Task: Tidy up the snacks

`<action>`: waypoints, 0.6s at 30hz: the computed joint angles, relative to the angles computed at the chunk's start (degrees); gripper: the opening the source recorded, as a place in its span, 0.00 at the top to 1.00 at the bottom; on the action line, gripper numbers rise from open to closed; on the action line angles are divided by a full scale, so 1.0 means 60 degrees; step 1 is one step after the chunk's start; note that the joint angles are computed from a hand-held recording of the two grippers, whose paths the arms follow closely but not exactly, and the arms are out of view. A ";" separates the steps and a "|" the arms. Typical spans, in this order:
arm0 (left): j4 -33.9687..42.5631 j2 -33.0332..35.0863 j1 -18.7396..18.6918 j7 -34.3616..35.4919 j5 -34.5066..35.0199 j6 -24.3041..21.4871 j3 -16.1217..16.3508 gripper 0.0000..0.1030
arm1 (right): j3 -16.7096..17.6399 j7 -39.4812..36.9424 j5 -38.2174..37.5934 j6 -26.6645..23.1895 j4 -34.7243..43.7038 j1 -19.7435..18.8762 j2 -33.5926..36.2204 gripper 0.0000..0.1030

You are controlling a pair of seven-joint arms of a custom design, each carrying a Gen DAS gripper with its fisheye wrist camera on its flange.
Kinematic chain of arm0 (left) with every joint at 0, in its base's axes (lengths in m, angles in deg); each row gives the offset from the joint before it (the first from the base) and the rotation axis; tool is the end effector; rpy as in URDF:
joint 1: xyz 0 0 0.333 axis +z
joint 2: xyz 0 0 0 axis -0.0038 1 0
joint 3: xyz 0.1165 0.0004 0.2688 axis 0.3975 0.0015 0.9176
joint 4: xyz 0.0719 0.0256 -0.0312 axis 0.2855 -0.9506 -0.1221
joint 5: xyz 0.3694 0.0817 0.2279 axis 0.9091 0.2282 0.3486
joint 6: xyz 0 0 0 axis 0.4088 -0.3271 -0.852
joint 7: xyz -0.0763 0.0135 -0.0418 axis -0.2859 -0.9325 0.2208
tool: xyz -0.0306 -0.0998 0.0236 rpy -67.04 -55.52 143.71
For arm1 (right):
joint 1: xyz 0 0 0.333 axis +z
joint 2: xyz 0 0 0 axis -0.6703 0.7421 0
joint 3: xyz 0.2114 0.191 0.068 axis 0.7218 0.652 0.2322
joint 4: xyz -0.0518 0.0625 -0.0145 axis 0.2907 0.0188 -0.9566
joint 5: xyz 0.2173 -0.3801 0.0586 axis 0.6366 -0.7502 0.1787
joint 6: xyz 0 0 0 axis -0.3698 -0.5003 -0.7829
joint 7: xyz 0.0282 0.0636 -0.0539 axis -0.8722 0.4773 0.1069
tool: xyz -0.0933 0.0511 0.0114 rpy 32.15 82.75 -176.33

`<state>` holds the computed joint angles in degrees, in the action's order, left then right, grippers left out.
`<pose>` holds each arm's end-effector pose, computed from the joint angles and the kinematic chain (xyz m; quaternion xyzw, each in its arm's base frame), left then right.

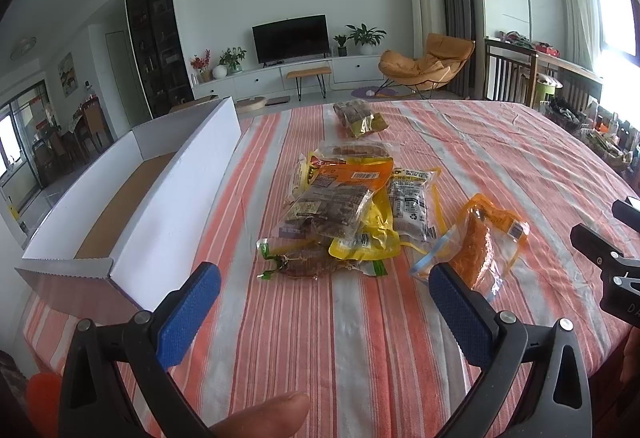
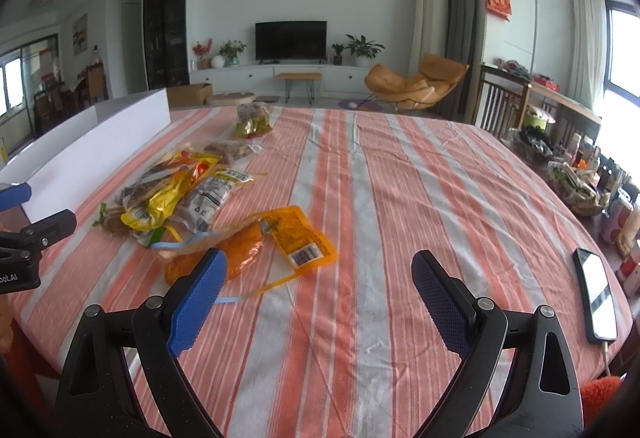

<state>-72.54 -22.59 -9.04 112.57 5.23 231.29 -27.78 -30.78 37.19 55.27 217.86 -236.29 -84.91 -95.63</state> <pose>0.5757 -0.2479 0.4345 -0.5742 0.6828 -0.3011 0.3367 0.5194 0.0505 0.4092 -0.6396 0.5936 -0.3889 0.2954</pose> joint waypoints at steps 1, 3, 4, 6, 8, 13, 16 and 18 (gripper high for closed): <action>0.0036 0.0031 -0.0005 0.0058 -0.0072 -0.0017 -0.0006 0.00 | -0.0011 -0.0008 -0.0002 -0.0002 0.0002 0.0009 0.0012 0.07; 0.0083 0.0074 -0.0013 -0.0020 0.0019 0.0007 0.0012 0.00 | 0.0029 -0.0022 0.0016 0.0018 0.0003 -0.0028 0.0012 0.07; 0.0078 0.0077 -0.0021 -0.0032 0.0030 0.0003 0.0018 0.00 | 0.0029 -0.0031 0.0026 0.0018 0.0003 -0.0026 0.0013 0.07; 0.0085 0.0048 -0.0034 0.0214 -0.0246 -0.0068 0.0010 0.00 | 0.0049 -0.0049 0.0058 0.0029 0.0000 -0.0023 0.0007 0.07; 0.0076 0.0041 -0.0036 0.0142 -0.0178 -0.0046 0.0015 0.00 | 0.0054 -0.0056 0.0069 0.0010 0.0004 -0.0024 0.0008 0.07; 0.0067 0.0037 -0.0035 -0.0042 -0.0003 -0.0019 0.0020 0.00 | 0.0118 -0.0025 0.0026 -0.0019 0.0034 -0.0090 0.0036 0.07; 0.0089 0.0060 -0.0030 -0.0185 0.0147 0.0022 0.0031 0.00 | 0.0216 -0.0004 0.0021 0.0016 0.0042 -0.0185 0.0037 0.07; 0.0093 0.0062 -0.0033 -0.0209 0.0171 0.0020 0.0031 0.00 | 0.0290 -0.0021 0.0046 0.0034 0.0055 -0.0253 0.0064 0.07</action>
<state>-71.99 -22.22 -9.24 111.32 6.26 231.40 -27.59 -29.04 37.07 55.55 218.06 -235.96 -86.43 -95.25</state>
